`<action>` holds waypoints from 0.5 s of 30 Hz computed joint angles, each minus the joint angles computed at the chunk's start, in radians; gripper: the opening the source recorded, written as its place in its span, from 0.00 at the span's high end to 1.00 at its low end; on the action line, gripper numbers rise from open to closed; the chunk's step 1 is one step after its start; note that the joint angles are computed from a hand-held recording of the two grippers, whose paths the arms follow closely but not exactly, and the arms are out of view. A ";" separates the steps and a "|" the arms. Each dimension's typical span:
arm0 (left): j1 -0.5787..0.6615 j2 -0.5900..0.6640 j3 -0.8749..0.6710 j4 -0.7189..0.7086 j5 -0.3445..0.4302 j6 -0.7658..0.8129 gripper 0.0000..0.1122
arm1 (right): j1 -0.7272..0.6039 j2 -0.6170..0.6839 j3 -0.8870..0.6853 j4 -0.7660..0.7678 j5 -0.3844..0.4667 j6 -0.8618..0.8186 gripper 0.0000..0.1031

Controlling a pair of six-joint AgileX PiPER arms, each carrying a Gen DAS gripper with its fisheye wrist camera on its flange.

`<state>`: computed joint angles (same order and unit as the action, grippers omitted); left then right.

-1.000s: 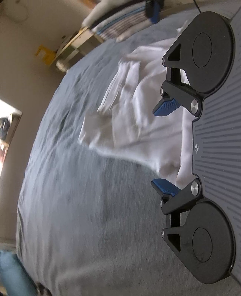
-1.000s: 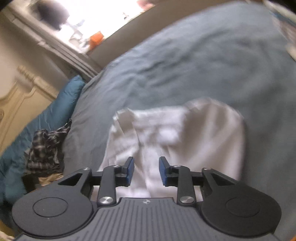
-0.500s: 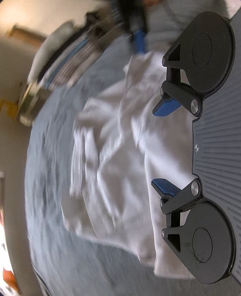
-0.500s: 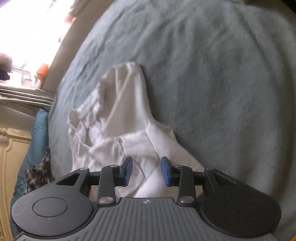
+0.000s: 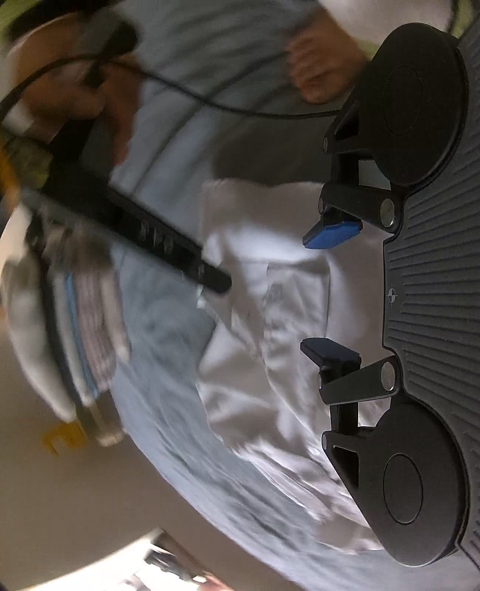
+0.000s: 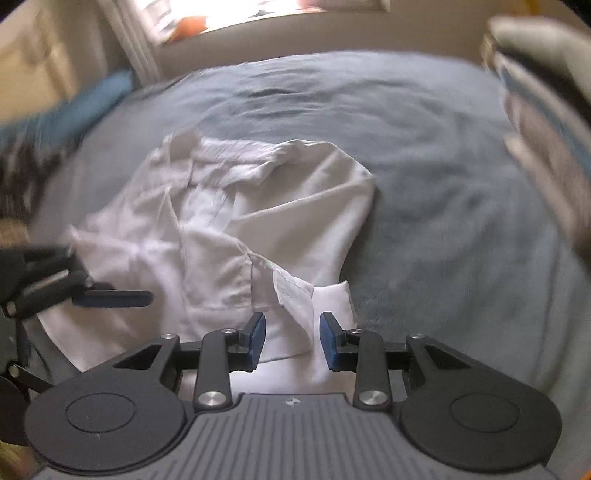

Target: Fold clothes

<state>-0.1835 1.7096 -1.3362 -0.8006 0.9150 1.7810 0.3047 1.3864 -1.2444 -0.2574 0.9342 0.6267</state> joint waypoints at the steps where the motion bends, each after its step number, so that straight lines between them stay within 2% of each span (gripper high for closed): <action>1: -0.014 -0.001 0.020 0.004 -0.028 0.026 0.54 | 0.003 0.008 0.001 -0.008 -0.003 -0.008 0.71; 3: -0.032 0.005 0.041 0.012 -0.071 0.042 0.57 | -0.001 0.022 0.007 -0.016 -0.013 -0.019 0.74; 4: -0.039 0.009 0.045 0.015 -0.086 0.042 0.58 | -0.011 0.022 0.015 -0.009 -0.022 -0.030 0.84; 7: -0.039 0.034 0.009 0.033 -0.063 -0.019 0.62 | -0.030 0.017 0.031 0.001 -0.052 -0.054 0.96; 11: -0.029 0.057 -0.037 0.052 -0.023 -0.070 0.63 | -0.046 0.001 0.021 0.022 -0.078 -0.103 1.00; 15: -0.018 0.083 -0.098 0.069 0.033 -0.160 0.62 | -0.087 0.042 -0.046 0.067 -0.096 -0.186 1.00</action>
<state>-0.2011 1.7921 -1.4338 -0.7319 0.9476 1.6213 0.2180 1.4284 -1.2908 -0.1902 0.8377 0.4409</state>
